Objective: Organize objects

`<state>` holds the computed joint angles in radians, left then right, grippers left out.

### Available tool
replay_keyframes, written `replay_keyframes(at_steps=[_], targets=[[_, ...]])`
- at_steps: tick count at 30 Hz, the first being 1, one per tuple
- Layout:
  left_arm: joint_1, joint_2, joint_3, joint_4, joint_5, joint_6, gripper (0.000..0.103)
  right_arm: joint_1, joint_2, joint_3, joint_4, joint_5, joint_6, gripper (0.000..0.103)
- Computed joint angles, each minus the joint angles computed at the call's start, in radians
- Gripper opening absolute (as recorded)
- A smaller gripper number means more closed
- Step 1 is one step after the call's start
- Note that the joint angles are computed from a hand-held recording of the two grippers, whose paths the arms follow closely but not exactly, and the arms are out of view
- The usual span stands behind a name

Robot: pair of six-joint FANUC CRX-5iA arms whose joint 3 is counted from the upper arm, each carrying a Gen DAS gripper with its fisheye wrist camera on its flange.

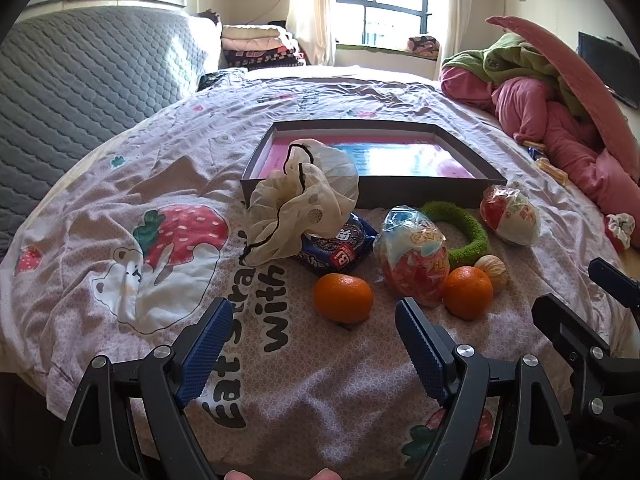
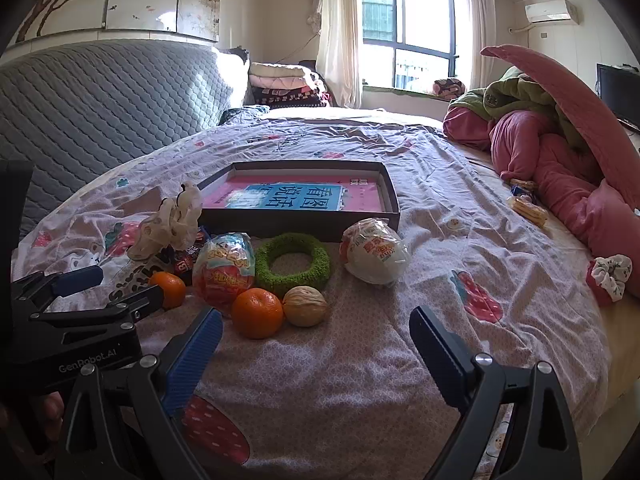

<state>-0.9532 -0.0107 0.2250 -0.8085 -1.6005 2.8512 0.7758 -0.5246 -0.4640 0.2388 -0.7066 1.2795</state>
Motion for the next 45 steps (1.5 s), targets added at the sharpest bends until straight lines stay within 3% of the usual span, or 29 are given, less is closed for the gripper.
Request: replay_keyframes(at_steps=[45], targets=[[0.024,-0.015,-0.016,0.034,0.035,0.01,0.084,-0.01,-0.004,-0.002,0.011,0.006,-0.013,0.095]])
